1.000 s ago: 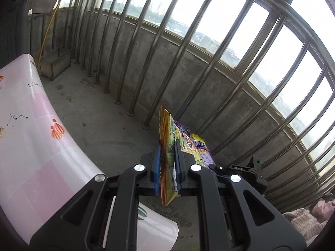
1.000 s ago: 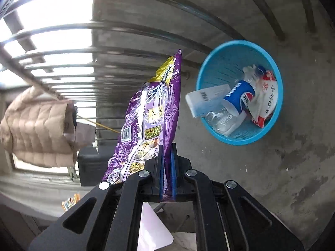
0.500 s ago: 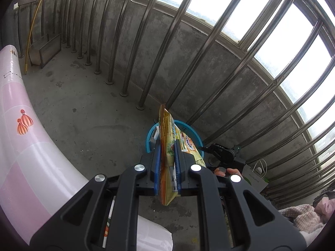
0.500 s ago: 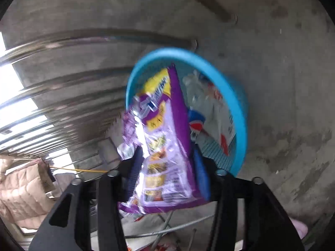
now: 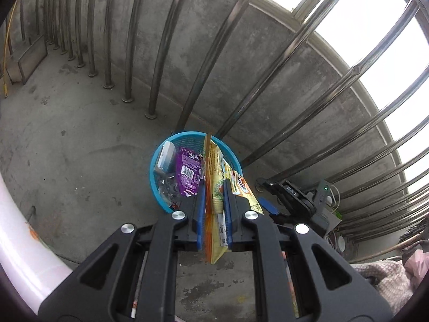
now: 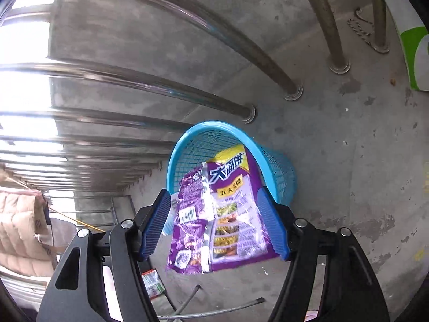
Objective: Collect trash
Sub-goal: 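Open both grippers over the blue wastebasket to drop the snack bags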
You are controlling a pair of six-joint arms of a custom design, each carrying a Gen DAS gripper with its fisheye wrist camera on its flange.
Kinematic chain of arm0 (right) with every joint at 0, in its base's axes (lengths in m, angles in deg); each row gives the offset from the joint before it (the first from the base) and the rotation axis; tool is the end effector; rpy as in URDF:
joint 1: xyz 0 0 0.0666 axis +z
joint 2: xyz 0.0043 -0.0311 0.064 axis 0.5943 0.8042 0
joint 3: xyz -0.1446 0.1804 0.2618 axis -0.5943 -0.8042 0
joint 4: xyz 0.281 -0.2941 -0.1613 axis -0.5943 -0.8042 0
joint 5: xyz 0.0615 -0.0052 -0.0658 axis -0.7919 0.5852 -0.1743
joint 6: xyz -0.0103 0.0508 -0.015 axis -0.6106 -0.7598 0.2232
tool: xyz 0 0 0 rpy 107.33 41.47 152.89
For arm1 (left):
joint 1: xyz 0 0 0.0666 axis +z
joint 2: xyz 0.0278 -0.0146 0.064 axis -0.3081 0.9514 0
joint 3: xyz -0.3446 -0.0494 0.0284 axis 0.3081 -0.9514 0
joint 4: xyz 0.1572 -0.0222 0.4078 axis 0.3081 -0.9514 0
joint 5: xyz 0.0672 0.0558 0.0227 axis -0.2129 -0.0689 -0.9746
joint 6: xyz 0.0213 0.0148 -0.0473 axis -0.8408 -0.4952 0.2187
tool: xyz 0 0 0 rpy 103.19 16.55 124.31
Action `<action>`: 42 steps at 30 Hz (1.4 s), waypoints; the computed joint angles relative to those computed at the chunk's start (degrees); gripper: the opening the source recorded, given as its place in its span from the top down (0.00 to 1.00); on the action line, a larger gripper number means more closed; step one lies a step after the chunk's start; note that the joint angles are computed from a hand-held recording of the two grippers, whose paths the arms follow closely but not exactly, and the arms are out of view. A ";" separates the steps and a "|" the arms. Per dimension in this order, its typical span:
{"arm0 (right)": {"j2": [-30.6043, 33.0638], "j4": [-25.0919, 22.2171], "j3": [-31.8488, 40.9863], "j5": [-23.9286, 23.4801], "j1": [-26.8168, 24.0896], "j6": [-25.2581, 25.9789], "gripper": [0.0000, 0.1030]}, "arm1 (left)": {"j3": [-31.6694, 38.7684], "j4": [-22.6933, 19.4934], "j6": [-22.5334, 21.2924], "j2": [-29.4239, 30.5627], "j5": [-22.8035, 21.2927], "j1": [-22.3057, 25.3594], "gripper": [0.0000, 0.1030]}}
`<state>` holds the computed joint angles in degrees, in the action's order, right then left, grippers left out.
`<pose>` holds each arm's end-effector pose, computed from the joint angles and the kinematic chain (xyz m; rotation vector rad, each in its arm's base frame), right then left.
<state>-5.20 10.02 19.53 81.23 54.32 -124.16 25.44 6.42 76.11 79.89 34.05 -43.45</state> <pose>0.2714 0.0841 0.3143 1.5433 1.9898 0.7925 0.4058 -0.2088 0.5006 0.5877 2.6132 -0.6835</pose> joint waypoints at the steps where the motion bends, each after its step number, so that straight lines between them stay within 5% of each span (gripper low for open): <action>1: -0.55 -0.37 -0.38 0.11 0.30 -0.25 0.36 | 0.76 0.53 -0.24 1.95 -1.60 -1.49 0.89; 4: -2.43 -2.45 -0.78 0.67 1.65 -0.90 0.36 | 2.48 1.30 -0.29 7.76 -5.48 -4.53 0.87; 7: -2.41 -4.65 0.19 0.17 2.73 -0.97 0.36 | 5.01 -1.27 0.13 14.14 -7.12 -6.09 0.62; 10: -2.07 -6.10 1.21 0.71 3.06 0.26 0.36 | 5.92 -2.75 0.62 16.34 -10.03 -6.24 0.58; 19: 3.00 -5.71 2.28 -1.89 1.55 6.97 0.36 | 4.86 -0.51 -0.55 8.56 -10.03 -2.37 0.49; 24: 1.14 -7.17 -0.27 -0.38 0.21 2.25 0.48 | 4.92 -2.29 -4.65 2.14 -8.45 1.56 0.37; 29: 5.63 -8.01 -0.11 -1.02 -3.86 4.64 0.66 | 2.75 -4.91 -9.13 -7.09 -6.11 8.16 0.24; 34: 12.34 -2.45 1.29 -6.54 -5.15 9.56 0.79 | -3.31 -7.41 -12.40 -17.61 -4.11 18.08 0.22; 37: 17.40 -6.99 6.44 -2.74 -2.41 15.33 0.79 | -5.85 -10.19 -15.06 -22.43 -3.14 26.06 0.22; 42: 16.72 -10.69 7.22 -0.60 -0.77 16.07 0.79 | -7.90 -12.99 -18.96 -27.05 -0.56 40.57 0.21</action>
